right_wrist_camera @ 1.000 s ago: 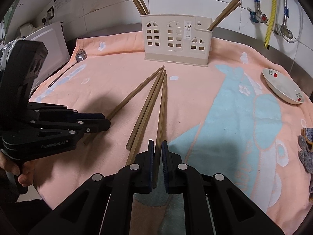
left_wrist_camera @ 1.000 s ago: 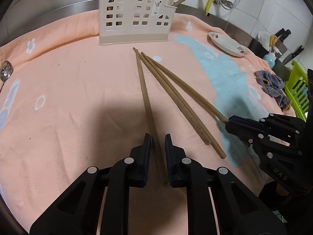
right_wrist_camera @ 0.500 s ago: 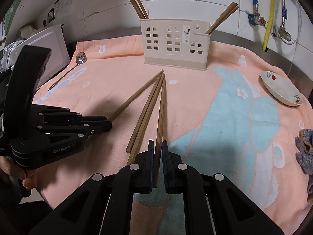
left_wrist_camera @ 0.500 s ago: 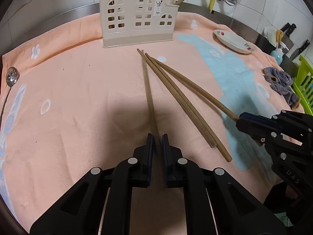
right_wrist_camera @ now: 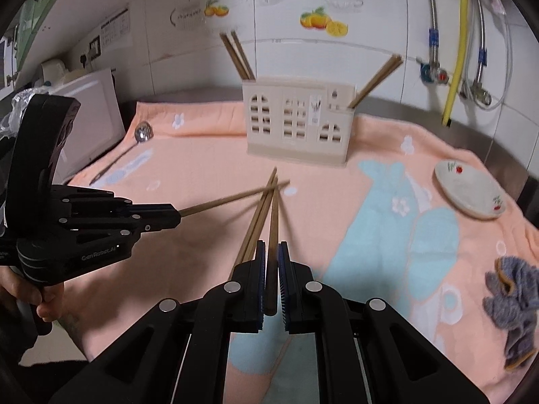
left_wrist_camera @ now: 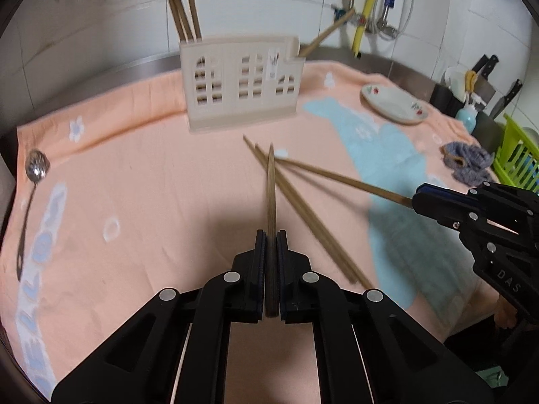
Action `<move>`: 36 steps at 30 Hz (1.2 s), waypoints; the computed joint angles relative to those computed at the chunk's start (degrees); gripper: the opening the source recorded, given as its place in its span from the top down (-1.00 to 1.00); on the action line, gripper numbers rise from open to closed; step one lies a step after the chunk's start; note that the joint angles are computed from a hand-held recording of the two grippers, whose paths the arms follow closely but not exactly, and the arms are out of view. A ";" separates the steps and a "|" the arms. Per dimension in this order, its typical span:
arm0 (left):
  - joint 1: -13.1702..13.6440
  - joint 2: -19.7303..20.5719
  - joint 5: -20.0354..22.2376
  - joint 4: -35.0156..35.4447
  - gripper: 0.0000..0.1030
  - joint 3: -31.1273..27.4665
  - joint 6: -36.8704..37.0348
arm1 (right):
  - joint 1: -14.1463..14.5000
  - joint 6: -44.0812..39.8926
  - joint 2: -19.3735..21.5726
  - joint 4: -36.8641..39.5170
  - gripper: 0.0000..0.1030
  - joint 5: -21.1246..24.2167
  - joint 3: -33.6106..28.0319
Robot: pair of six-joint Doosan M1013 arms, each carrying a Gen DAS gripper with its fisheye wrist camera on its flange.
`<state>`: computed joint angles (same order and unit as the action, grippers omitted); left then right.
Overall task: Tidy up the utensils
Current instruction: 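Close the right tool on a chopstick while the left tool grasps another chopstick, then lift the left tool's chopstick up to the holder while the right tool lifts its own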
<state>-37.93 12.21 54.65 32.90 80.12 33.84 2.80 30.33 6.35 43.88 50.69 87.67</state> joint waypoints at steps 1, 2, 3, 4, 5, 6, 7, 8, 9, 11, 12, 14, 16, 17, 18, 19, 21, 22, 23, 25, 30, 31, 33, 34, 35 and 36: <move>-0.05 -0.06 -0.03 0.42 0.90 -0.17 0.02 | -0.04 -0.45 -0.02 0.75 0.87 -0.20 -0.38; -0.05 -0.15 -0.17 0.98 0.90 -0.40 0.11 | -0.03 -0.68 0.02 1.18 0.87 -0.31 -0.71; -0.02 -0.24 -0.29 1.34 0.90 -0.54 0.24 | -0.07 -0.91 0.11 1.62 0.87 -0.28 -1.06; 0.00 -0.25 -0.31 1.70 0.90 -0.75 0.25 | -0.08 -1.10 0.22 2.23 0.87 -0.20 -1.51; 0.08 -0.31 -0.47 2.04 0.90 -0.94 0.32 | -0.15 -1.24 0.34 2.59 0.87 -0.02 -1.85; 0.17 -0.38 -0.67 2.27 0.90 -1.07 0.34 | -0.14 -1.34 0.43 2.87 0.87 0.04 -2.21; 0.23 -0.41 -0.81 2.41 0.90 -1.17 0.33 | -0.05 -1.49 0.54 3.14 0.87 -0.08 -2.57; 0.34 -0.51 -1.08 2.60 0.90 -1.23 0.41 | -0.02 -1.59 0.67 3.34 0.87 0.00 -2.84; 0.37 -0.58 -1.21 2.79 0.90 -1.30 0.42 | 0.02 -1.63 0.82 3.58 0.87 0.22 -3.18; 0.48 -0.71 -1.31 3.33 0.90 -1.49 0.32 | 0.09 -1.93 0.91 4.05 0.88 0.24 -3.48; 0.57 -0.79 -1.35 3.51 0.90 -1.58 0.29 | 0.18 -2.01 0.98 4.12 0.88 0.18 -3.67; 0.60 -0.87 -1.31 4.03 0.90 -1.73 0.15 | 0.20 -2.28 1.04 4.65 0.88 0.32 -3.84; 0.62 -1.00 -1.30 4.56 0.90 -1.89 0.11 | 0.26 -2.34 1.04 4.77 0.88 0.27 -3.88; 0.63 -1.03 -1.31 4.74 0.90 -1.99 0.07 | 0.27 -2.43 1.02 4.91 0.88 0.27 -3.88; 0.60 -1.09 -1.34 4.95 0.90 -2.05 -0.05 | 0.27 -2.60 0.98 5.12 0.88 0.26 -3.88; 0.67 -1.18 -1.59 4.97 0.90 -2.15 0.09 | 0.27 -2.86 0.95 5.39 0.88 0.17 -3.90; 0.75 -1.16 -1.59 5.18 0.90 -2.37 0.47 | 0.26 -2.99 1.01 5.72 0.87 0.21 -4.12; 0.76 -1.11 -1.55 5.26 0.90 -2.52 0.54 | 0.22 -3.09 1.04 5.94 0.88 0.24 -4.22; 0.81 -1.11 -1.59 5.26 0.90 -2.62 0.70 | 0.23 -3.22 1.10 6.10 0.88 0.25 -4.44; 0.86 -1.00 -1.34 5.40 0.90 -2.94 0.93 | 0.16 -3.55 1.24 6.67 0.88 0.24 -4.98; 1.34 -0.89 -1.22 5.37 0.90 -3.82 2.17 | -0.29 -3.23 2.05 8.06 0.88 1.35 -7.32; 1.52 -0.80 -1.31 5.14 0.90 -4.13 2.74 | -0.35 -2.99 2.37 8.17 0.88 1.83 -8.15; 1.82 -0.54 -1.28 4.60 0.90 -4.79 3.69 | -0.44 -2.60 2.85 8.21 0.88 2.41 -9.36; 1.95 -0.46 -1.24 4.47 0.90 -5.01 4.04 | -0.50 -2.31 3.10 8.30 0.88 2.69 -10.00; 2.11 -0.32 -1.11 4.32 0.90 -5.36 4.55 | -0.64 -1.71 3.54 8.46 0.88 3.35 -10.96; 2.22 -0.20 -0.96 4.28 0.90 -5.63 4.87 | -0.78 -1.23 3.91 8.67 0.88 3.94 -11.68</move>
<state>-35.71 12.01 53.69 37.18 74.49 38.71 2.01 29.10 10.25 52.54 54.62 75.98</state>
